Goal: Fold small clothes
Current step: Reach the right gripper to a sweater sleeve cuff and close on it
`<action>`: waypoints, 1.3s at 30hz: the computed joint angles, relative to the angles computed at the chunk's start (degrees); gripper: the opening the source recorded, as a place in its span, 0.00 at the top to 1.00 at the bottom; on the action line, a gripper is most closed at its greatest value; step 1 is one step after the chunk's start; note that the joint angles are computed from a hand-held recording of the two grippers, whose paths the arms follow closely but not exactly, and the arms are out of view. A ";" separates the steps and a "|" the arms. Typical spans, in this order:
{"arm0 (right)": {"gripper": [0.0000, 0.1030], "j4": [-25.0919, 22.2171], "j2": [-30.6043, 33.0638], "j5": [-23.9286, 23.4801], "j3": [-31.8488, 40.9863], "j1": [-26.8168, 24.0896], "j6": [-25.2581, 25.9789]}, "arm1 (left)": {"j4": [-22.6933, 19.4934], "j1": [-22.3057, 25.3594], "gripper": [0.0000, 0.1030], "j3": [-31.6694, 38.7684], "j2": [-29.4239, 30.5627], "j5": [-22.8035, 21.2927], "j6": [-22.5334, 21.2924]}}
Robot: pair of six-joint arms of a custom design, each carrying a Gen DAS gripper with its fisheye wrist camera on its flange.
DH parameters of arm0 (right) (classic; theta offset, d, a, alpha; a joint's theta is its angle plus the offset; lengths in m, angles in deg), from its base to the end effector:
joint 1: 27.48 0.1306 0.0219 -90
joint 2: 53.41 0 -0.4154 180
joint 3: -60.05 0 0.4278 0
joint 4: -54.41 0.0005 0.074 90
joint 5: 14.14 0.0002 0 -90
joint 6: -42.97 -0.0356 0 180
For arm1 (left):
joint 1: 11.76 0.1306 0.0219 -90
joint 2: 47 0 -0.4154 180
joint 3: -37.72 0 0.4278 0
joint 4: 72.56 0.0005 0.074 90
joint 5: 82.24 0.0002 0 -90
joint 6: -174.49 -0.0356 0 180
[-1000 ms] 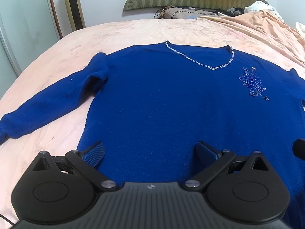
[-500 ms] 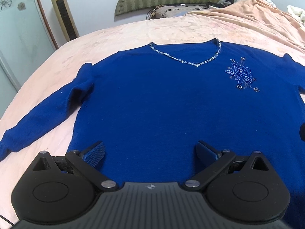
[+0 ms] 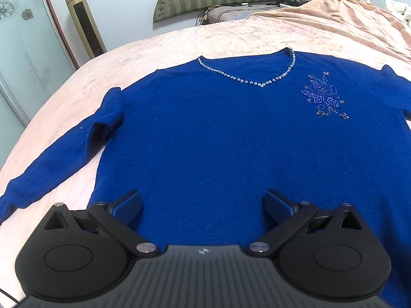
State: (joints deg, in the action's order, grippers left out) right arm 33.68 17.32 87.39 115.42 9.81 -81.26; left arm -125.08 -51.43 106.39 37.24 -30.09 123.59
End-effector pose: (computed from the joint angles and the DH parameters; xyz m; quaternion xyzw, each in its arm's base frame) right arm 0.3111 0.2273 0.3451 0.0218 0.8878 0.1909 0.4183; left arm 0.3448 -0.2582 0.3343 -0.0570 0.9290 0.1320 0.3410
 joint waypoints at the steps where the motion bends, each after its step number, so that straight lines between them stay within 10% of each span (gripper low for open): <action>1: 0.00 0.84 -0.19 -1.22 -0.41 -0.39 -0.54 | 0.05 -0.02 0.00 0.00 0.03 -0.05 -0.03; 17: 0.01 -1.57 0.45 4.14 0.25 -1.40 -1.25 | 3.66 0.79 0.00 -1.04 -1.02 4.06 -2.51; 25: 0.05 0.88 -1.77 3.37 -3.68 -14.90 -12.15 | 4.58 0.88 0.00 -1.12 -0.64 4.50 -4.29; 39: 0.23 19.64 0.26 -3.80 -8.41 -36.05 -23.88 | 3.69 0.47 0.00 0.15 0.95 2.89 -5.32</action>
